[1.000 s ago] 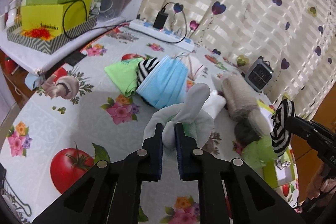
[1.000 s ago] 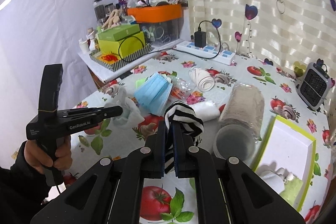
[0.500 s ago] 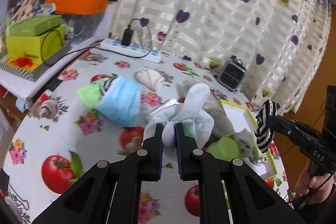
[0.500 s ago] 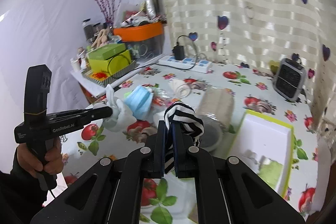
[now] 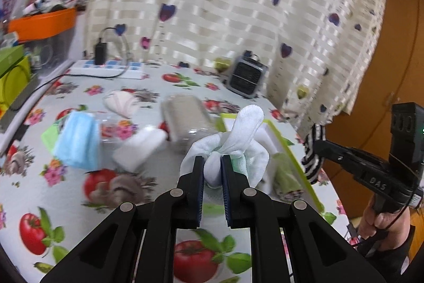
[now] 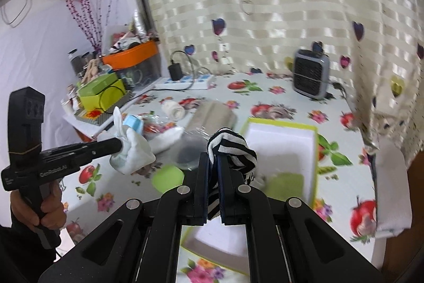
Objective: Organize soft objects
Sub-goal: 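Carry the white sock and striped sock into the white box with both tools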
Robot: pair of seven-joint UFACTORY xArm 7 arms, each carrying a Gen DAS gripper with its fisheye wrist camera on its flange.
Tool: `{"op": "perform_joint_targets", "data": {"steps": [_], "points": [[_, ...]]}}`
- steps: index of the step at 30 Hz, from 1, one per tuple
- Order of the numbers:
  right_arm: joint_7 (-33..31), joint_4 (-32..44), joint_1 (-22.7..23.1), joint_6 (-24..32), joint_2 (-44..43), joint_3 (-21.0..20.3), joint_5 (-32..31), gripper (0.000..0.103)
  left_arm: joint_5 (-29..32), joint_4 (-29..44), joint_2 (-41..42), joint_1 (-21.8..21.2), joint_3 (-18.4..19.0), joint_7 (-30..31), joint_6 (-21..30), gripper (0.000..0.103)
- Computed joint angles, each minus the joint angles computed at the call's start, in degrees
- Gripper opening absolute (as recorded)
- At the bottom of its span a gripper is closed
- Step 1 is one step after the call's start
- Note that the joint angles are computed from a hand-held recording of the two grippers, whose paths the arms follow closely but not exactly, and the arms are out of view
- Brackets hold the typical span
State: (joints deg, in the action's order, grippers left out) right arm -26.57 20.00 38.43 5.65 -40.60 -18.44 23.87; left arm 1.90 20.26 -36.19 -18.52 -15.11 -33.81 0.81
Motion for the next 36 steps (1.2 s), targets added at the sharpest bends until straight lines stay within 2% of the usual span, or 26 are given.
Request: {"op": "perform_joint_targets", "data": {"steps": [4,12,16,22,26,29,31,34,36], "points": [[0.2,-1.9,-3.1,1.8,-1.7,0.4,-0.6,0.006,0.3,2.7,4.0,-2.0,-1.2,0.3,-1.0,0.011],[-0.3,-6.2,-9.0,6.7,-3.8,1.0,-0.6,0.006,0.0,6.7,12.8,-8.4,-0.8,2.3,-1.3,0.011],[-1.5,-6.2,-9.8,7.3,-1.4,0.4,0.6,0.006,0.0,8.8,17.1,-9.1,-1.4,2.8,-0.8,0.011],[-4.1,-4.8,-8.0,5.1,3.0,-1.2,3.9,0.006,0.5,12.1,22.5,-9.4,-1.4,4.1,0.2,0.011],[-4.8,-3.6,-6.7,3.2,5.5,-2.5,6.0,0.007,3.1,14.4,25.6,-6.8,-3.5,3.1,-0.2,0.012],[-4.7,-3.4,-8.2,4.4,5.7,-1.5,6.0,0.008,3.3,15.8,27.3,-8.0,-2.6,4.0,0.7,0.019],[-3.9,-3.7,-10.6,5.7,5.1,0.9,5.0,0.01,1.5,15.6,27.3,-10.3,-0.9,6.1,0.6,0.028],[-2.6,-4.8,-13.6,6.8,3.4,4.1,3.3,0.022,-0.3,14.4,26.0,-12.1,0.4,7.8,-0.5,0.031],[-1.8,-5.7,-14.6,7.3,1.5,5.4,2.6,0.037,-0.3,13.8,25.0,-11.6,-0.3,7.5,-0.7,0.032]]}}
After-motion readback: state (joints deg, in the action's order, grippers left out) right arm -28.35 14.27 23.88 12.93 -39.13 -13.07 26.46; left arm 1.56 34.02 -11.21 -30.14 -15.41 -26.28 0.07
